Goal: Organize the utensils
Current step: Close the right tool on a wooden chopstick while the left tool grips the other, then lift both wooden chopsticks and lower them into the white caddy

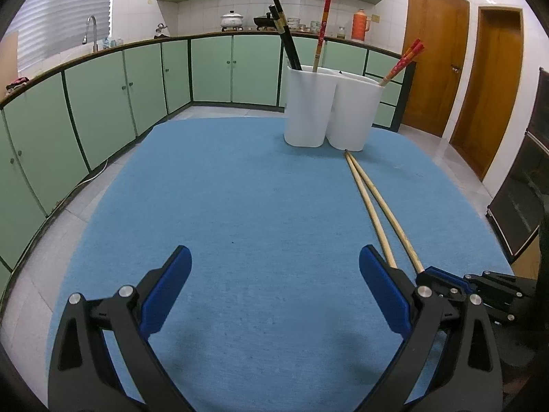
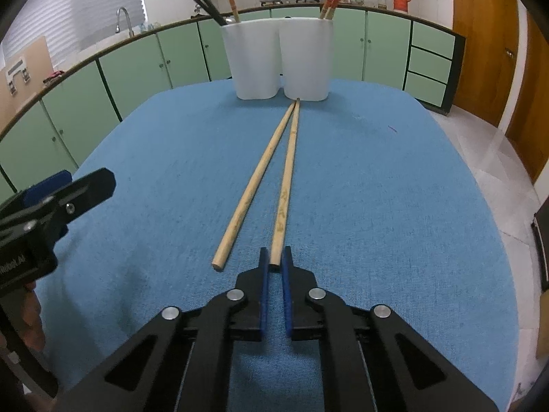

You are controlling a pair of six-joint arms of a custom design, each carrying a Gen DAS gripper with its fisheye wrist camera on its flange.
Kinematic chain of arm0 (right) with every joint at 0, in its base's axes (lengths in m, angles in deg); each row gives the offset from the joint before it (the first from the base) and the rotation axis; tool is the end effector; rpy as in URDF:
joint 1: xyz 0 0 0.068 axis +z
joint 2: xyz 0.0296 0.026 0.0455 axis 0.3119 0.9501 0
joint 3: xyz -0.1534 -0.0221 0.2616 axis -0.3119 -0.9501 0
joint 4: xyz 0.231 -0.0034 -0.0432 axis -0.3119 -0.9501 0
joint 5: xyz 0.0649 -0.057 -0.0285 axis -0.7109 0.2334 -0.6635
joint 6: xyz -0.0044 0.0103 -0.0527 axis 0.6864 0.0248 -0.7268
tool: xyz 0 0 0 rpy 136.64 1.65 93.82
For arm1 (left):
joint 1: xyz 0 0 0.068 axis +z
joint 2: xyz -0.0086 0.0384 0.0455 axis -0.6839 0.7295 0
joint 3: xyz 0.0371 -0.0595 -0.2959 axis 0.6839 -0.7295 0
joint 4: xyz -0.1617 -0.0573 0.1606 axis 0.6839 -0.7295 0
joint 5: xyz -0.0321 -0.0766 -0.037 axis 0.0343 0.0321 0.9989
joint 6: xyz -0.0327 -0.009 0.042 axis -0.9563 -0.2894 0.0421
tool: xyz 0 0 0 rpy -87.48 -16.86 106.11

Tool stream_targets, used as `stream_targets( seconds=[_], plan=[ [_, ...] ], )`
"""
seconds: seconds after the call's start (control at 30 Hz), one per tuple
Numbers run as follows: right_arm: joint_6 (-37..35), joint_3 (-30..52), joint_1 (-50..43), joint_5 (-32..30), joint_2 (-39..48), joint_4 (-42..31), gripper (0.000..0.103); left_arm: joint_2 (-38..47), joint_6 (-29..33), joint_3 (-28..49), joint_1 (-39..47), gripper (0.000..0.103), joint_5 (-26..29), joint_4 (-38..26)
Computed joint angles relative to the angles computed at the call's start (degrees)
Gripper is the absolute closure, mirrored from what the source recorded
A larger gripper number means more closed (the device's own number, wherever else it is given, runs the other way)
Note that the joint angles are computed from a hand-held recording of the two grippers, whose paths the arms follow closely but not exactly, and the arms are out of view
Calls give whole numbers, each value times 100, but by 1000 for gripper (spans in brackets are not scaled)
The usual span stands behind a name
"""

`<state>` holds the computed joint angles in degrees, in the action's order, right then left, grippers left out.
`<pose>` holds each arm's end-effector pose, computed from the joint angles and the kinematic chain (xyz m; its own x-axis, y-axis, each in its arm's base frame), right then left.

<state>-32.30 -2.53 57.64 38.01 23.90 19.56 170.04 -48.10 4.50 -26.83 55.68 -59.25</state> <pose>0.1930 0.1399 0.1846 -0.7422 0.1526 -0.6526 0.1062 0.9882 0.1104 0.2405 0.0522 0.2136 -0.6173 0.1860 -0.7644 0.3530 0.9339 -0.0578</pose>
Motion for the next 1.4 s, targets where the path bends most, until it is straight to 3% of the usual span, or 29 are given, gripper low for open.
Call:
stream_targets(
  seconds=[0.23,0.47,0.6,0.73,0.8,1.03,1.1,1.23,1.4],
  plan=[
    [226,-440,-235,28,-590,-89,96,-173,-69,-35,-249,8,156,-300],
    [366,-974,-697,-68,-1504,-369,96,-283,-336,-371,-1001,9,-72,-244],
    [300,-1132,-920,-140,-1833,-442,96,-242,-471,-499,-1455,29,-355,-189],
    [213,-1213,-997,-194,-1974,-402,96,-111,-657,-546,-1717,35,-529,-159],
    [233,-1233,-951,-169,-2004,-408,96,8,-748,-492,-1808,46,-550,-196],
    [268,-1298,-925,-169,-2185,-469,96,170,-915,-436,-2052,59,-705,-136],
    [284,-1314,-916,-161,-2204,-469,96,201,-905,-397,-2075,74,-692,-166],
    [311,-1314,-895,-147,-2217,-479,96,283,-966,-371,-2181,95,-767,-127],
    [320,-1280,-860,-103,-2250,-542,96,213,-964,-403,-2124,96,-739,-136]
  ],
)
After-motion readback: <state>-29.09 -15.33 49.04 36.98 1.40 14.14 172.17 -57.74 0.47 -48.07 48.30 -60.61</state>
